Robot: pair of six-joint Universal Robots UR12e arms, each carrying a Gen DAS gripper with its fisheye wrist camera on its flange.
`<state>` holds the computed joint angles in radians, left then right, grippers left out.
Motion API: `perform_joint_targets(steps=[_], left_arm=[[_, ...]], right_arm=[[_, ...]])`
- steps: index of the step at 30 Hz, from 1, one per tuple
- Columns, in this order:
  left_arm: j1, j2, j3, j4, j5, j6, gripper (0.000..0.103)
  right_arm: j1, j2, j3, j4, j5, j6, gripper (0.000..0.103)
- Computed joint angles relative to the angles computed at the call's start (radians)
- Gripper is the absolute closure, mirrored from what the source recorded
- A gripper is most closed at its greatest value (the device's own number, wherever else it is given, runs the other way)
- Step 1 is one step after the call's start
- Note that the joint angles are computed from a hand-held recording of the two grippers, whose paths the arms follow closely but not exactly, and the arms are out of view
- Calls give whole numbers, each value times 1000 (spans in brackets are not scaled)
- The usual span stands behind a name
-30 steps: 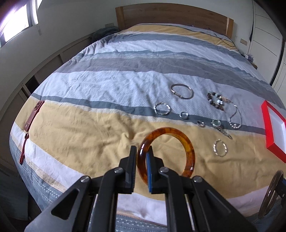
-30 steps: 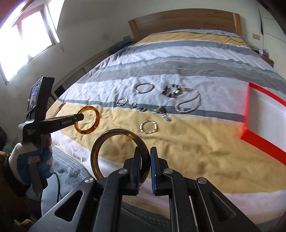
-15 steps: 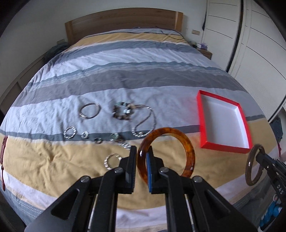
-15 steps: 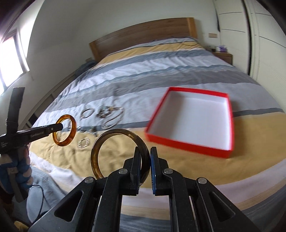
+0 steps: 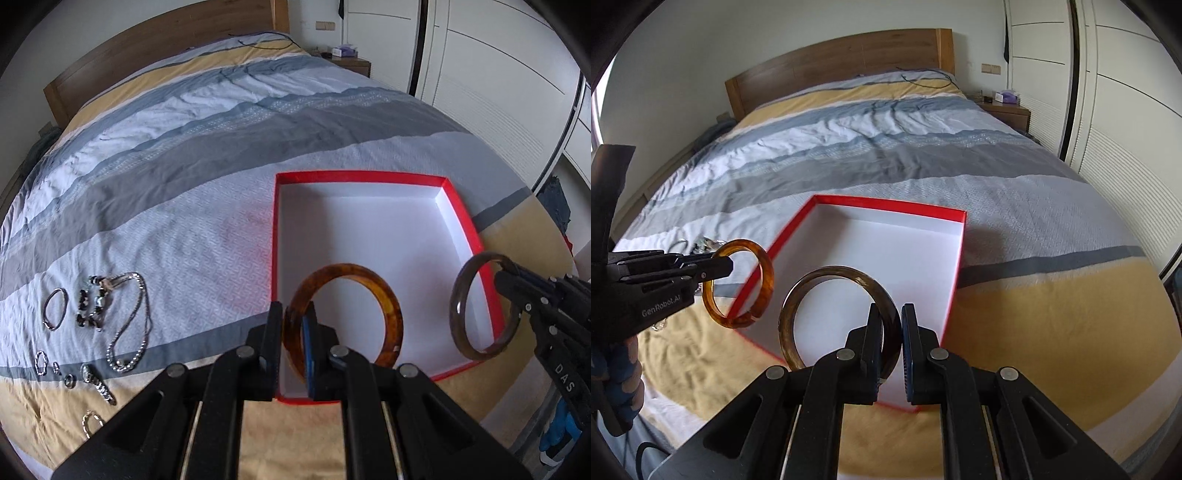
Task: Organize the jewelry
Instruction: 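Carry both bangles into the red box and open both tools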
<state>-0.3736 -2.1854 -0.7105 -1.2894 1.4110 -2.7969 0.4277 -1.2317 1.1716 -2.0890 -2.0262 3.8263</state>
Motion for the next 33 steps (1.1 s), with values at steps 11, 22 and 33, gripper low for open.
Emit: perform_joint_targets(steps=[11, 22, 33], left_arm=[[-11, -38, 4, -95, 56, -32, 94], [6, 23, -75, -127, 122, -160, 92], [16, 68, -133, -156, 135, -247, 91]], right_arm=[[-32, 56, -45, 119, 64, -130, 93], [-20, 79, -82, 158, 110, -194, 94], [-8, 104, -128, 193, 127, -235, 91]])
